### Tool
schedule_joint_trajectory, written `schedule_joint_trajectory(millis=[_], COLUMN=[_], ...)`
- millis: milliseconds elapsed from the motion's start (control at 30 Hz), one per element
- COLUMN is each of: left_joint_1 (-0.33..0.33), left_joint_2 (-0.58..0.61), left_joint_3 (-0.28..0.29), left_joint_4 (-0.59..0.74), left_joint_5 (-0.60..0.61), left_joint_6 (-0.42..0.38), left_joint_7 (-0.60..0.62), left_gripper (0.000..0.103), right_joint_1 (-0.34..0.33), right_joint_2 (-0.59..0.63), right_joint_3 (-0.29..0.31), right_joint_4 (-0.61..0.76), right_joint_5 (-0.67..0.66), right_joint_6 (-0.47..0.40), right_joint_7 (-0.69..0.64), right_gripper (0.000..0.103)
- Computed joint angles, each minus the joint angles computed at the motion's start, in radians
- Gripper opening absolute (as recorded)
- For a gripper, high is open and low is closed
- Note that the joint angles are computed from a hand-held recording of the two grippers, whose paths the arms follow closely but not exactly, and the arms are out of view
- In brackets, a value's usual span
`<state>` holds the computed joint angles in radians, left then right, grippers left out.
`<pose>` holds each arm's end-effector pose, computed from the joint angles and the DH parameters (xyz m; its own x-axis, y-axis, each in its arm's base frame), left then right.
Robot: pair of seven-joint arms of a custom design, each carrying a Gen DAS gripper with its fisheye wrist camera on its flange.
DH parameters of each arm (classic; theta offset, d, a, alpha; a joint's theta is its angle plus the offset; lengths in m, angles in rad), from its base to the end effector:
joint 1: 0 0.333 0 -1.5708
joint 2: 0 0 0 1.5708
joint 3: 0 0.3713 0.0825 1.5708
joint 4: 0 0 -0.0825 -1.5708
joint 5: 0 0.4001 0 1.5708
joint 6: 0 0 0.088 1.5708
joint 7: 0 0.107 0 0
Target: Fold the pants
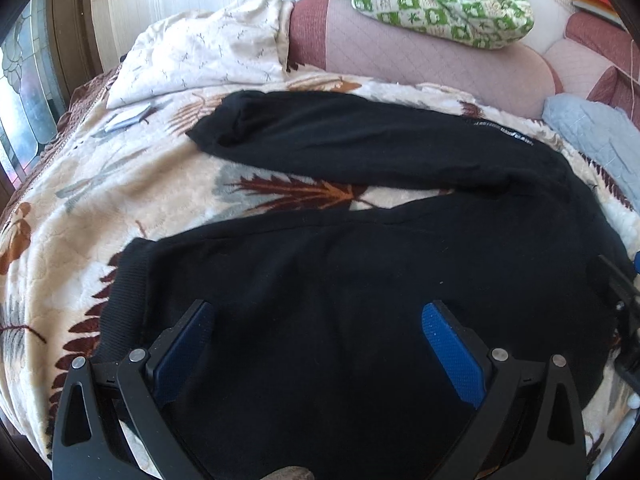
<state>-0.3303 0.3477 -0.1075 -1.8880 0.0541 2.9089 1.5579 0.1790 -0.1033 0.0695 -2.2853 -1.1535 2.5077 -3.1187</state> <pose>0.6408 -0.2941 0.4445 -0.4391 -0.8984 0.0020 -0.7016 0.3416 -0.6253 0.5156 0.1387 0.4717 -0.4848 -0.8725 0.0607 -0.5960 0.2788 -0.7530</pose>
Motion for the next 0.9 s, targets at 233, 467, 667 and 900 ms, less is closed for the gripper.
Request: schedule_joint_trajectory(millis=[233,467,667,900], left_joint_1=[-0.066,-0.029,-0.026,-0.028], left_joint_2=[0.012,0.016,0.017,0.017], left_joint_3=[0.074,0.036,0.034,0.035], left_joint_4=[0.008,0.009,0.008,0.009], left_joint_5=[0.103,0.082,0.076,0.076], left_joint_6=[-0.014,-0.007,-0.006,-0.007], left_joint_7=[-0.104,-0.087,-0.081,-0.082], left_gripper=[0.103,0.103,0.103,0.103], right_joint_1=[-0.017,-0.017,-0.017,-0.022], right_joint_2=[0.033,0.055,0.076,0.085], right_joint_3=[-0.023,-0.031,-0.04,-0.051], right_joint_4=[-0.009,-0.005,0.001,-0.007], right_joint_5=[0.045,0.078,0.125,0.145], right_joint_6=[0.059,0.066,0.08,0.116], right_joint_7=[0.003,-0.02,-0.059,-0.061], right_gripper=[0.1,0.1,0.101,0.103])
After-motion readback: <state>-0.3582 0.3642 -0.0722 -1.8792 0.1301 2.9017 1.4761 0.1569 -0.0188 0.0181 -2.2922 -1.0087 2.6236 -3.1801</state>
